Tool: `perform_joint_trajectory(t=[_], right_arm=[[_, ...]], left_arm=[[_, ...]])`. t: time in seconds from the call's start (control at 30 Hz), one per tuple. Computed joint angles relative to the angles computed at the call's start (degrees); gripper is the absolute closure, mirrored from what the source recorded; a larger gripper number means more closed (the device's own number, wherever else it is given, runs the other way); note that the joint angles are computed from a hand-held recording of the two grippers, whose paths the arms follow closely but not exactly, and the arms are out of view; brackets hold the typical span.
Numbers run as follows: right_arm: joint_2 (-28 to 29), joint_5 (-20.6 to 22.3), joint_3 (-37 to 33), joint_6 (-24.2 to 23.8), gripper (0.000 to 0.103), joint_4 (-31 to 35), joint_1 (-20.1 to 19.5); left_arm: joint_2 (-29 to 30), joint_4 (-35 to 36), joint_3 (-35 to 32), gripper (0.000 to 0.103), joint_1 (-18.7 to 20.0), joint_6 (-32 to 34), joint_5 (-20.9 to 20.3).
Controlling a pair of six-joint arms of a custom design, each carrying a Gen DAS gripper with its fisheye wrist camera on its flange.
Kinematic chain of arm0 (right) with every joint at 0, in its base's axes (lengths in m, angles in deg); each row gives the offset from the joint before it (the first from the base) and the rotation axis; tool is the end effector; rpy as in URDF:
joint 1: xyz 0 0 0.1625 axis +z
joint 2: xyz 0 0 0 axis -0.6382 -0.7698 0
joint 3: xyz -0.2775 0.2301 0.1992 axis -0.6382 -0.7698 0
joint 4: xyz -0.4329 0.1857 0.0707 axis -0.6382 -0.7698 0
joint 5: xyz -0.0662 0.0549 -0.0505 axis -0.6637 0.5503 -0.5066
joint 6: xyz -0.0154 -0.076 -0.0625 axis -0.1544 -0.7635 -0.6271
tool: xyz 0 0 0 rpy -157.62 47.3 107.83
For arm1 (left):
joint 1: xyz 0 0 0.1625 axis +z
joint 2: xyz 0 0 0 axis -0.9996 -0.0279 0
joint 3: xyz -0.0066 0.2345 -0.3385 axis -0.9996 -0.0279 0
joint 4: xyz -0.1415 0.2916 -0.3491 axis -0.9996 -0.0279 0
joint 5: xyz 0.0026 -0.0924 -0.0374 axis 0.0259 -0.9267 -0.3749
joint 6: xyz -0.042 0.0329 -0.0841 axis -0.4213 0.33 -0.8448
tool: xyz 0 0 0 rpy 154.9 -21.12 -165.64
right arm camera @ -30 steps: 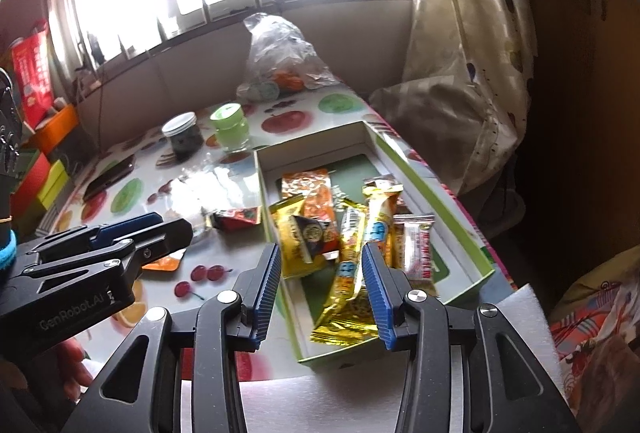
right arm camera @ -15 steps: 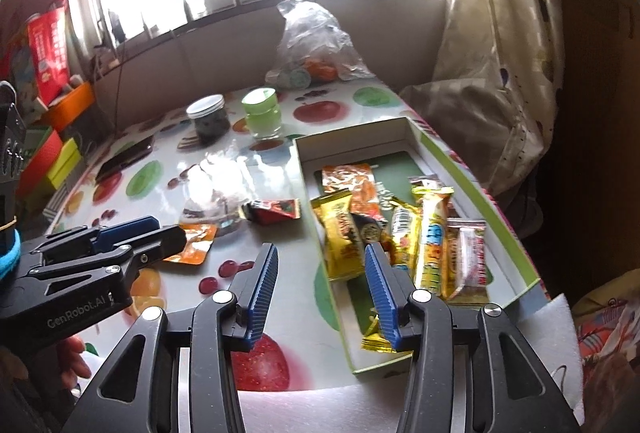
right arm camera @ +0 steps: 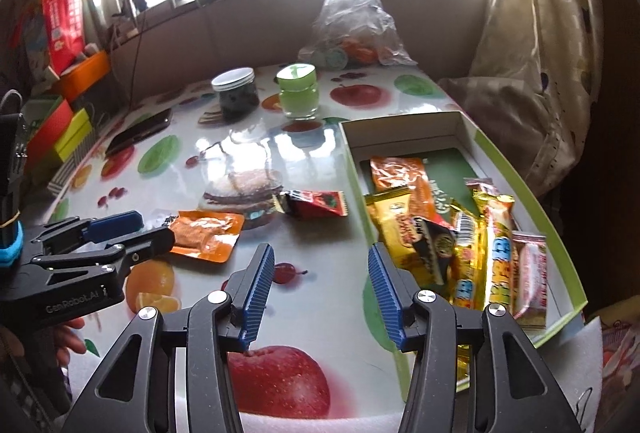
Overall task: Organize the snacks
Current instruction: 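Withdraw both open tools from the box back toward the remaining snacks, then grasp the orange sauce pouch with the left gripper while the right grasps the red-black packet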
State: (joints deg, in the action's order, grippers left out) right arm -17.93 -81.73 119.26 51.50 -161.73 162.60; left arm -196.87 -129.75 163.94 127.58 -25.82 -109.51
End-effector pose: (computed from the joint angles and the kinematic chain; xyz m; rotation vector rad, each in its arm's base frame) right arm 0.2707 -0.2865 -0.0116 0.6579 -2.3950 0.8294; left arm -0.0409 -0.2980 0.2253 0.4245 2.4329 -0.7530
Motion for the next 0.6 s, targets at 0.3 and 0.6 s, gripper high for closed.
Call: perform_joint_trajectory(t=[0.3,0.6], right_arm=[[1.1,0.32,-1.27,0.11,0.054,1.77,-0.45],[1.51,0.56,-1.87,0.52,0.054,2.29,-1.2]], left_arm=[[3.58,-5.35,-0.7,0.047,4.61,10.76,2.68],[8.84,-7.28,-1.09,0.047,4.79,19.38,-1.73]])
